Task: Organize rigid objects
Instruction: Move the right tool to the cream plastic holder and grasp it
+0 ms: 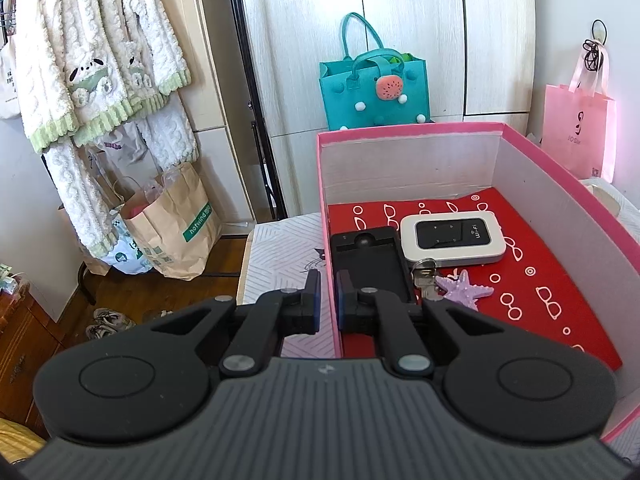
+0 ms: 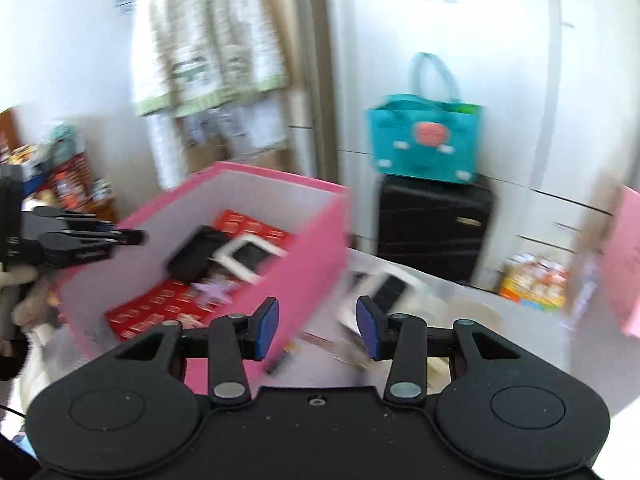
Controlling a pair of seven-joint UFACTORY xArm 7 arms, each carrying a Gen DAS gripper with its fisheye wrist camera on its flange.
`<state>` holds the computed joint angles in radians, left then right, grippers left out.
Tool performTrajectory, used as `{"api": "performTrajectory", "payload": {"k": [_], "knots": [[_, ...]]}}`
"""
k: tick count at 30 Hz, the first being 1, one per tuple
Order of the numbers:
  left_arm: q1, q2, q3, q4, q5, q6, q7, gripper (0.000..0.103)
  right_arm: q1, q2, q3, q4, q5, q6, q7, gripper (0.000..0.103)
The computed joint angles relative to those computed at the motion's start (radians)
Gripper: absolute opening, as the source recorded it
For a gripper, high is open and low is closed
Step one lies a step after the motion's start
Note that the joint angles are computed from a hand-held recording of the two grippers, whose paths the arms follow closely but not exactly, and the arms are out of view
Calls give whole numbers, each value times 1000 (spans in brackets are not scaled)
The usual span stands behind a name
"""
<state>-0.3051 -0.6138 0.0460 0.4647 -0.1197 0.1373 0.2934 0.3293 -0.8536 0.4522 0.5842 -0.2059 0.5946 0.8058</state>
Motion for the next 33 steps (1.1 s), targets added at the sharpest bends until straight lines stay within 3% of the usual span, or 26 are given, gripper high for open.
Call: {"api": "performTrajectory", "payload": {"k": [5, 11, 14, 18, 22, 26, 33], "knots": [[-8, 0, 6, -11, 1, -27, -1, 9, 6, -138, -15, -97, 17, 104, 43, 48], [31, 5, -38, -10, 33, -33, -27, 9, -31, -156, -4, -165, -42, 124, 40, 50], [24, 4, -30, -10, 35, -31, -33, 9, -37, -135, -59, -211, -25, 36, 47, 51], [30, 4, -34, -11, 44, -33, -40, 10, 24, -115, -177, -301, 74, -152, 31, 54], [24, 5, -29, -10, 48, -32, -40, 10, 50, -7, -189, -299, 141, -233, 20, 68], [24, 2, -28, -13, 53, -35, -35, 10, -11, 65, -93, -274, 142, -268, 112, 73], [29, -4, -28, -19, 63, -42, -26, 10, -181, 71, 117, -246, -9, -277, 331, 74]]}}
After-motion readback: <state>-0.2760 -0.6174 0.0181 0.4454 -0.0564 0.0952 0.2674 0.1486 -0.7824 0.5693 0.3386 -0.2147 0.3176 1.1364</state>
